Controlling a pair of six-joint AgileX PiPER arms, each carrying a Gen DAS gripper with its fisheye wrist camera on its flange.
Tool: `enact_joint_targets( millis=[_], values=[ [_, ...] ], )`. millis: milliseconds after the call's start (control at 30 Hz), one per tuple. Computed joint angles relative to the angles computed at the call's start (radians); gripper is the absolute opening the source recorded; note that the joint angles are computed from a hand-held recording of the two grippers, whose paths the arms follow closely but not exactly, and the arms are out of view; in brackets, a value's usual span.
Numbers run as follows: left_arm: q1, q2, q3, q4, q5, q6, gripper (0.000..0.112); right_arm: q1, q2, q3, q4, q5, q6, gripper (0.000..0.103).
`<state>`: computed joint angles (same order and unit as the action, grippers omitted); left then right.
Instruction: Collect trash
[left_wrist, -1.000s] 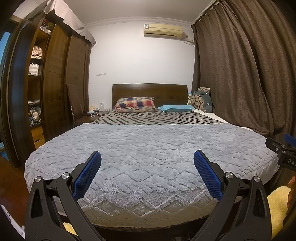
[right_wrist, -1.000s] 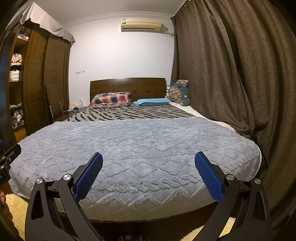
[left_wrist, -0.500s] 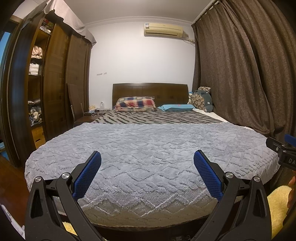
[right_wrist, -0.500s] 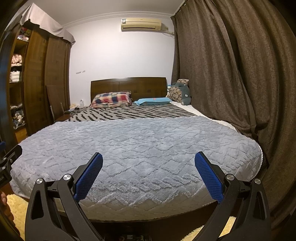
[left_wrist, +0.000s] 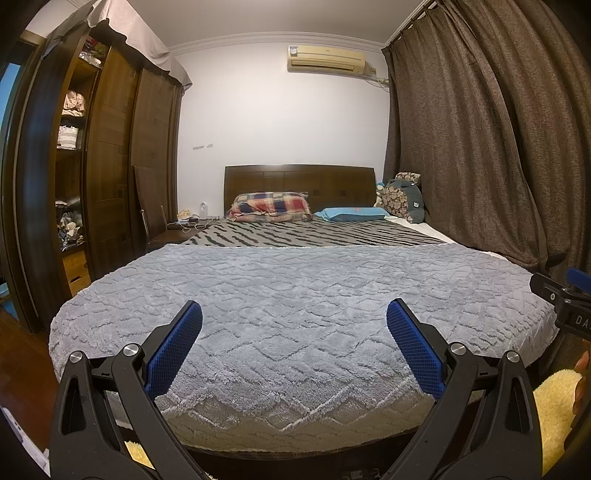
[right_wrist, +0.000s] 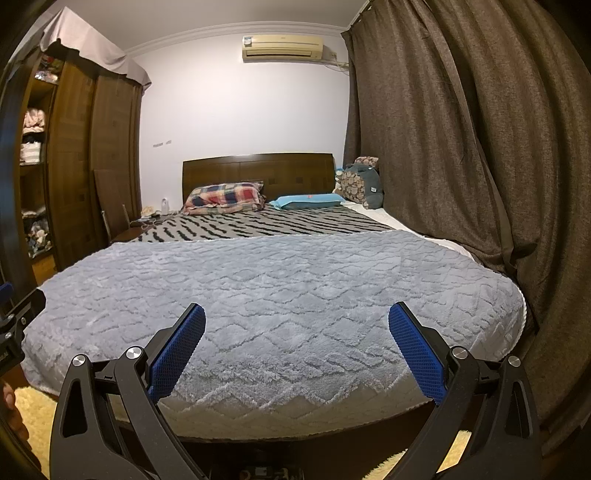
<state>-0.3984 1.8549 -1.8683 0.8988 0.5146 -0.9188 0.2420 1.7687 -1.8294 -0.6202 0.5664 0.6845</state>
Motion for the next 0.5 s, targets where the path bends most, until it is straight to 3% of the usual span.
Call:
enact_joint_targets(
  millis=[500],
  values=[
    [-0.001, 0.005, -0.013, -0.006, 0.015, 0.003, 0.095, 0.001, 0.011, -0.020, 0.015, 0.008, -0.019, 0.100]
  ],
)
